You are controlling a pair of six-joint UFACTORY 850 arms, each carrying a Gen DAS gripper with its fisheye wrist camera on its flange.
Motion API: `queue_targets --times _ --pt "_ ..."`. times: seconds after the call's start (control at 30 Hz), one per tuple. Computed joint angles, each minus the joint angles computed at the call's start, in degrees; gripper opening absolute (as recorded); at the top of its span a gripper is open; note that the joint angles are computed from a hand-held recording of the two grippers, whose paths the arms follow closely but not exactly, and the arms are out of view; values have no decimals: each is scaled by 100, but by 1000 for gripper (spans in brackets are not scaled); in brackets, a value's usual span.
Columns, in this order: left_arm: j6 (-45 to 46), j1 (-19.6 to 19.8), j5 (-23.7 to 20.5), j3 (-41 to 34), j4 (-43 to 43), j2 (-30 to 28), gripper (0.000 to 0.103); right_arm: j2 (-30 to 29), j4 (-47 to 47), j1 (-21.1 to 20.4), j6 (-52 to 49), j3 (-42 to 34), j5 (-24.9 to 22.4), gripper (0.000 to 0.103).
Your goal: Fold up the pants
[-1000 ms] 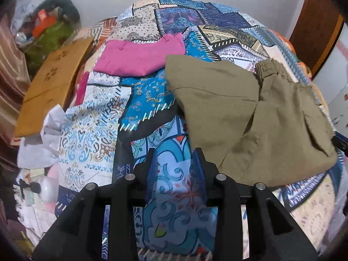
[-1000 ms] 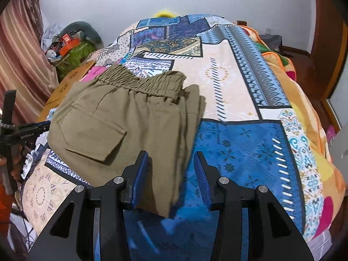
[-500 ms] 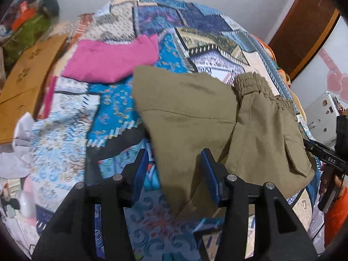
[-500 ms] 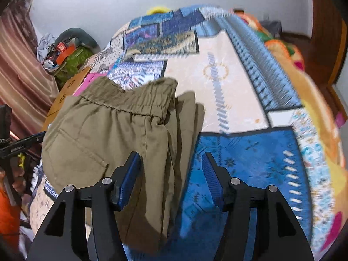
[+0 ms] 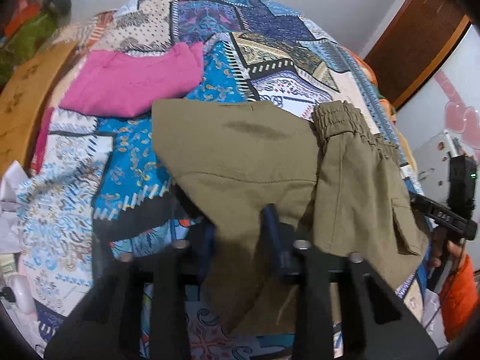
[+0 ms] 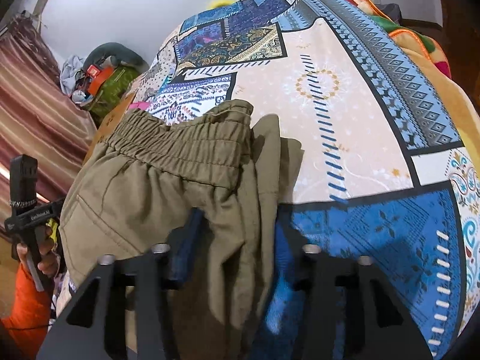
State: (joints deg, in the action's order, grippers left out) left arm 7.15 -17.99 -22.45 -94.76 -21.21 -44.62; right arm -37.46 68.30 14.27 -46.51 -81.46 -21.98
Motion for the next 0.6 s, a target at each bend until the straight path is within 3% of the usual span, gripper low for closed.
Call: queue_targets --times 0.13,0.27,0.47,0.6 --pt "-1180 -121 115 -11 1316 48 6 60 -535 116 248 -15 355 19" --pt "-2020 -219 325 158 2352 247 3 188 -1123 207 445 7 696 12" --pt "-2417 -262 529 307 2869 563 3 357 -1209 228 302 -67 845 10" --pt "-3268 -279 611 320 3840 737 3 389 -1423 316 313 -240 955 10"
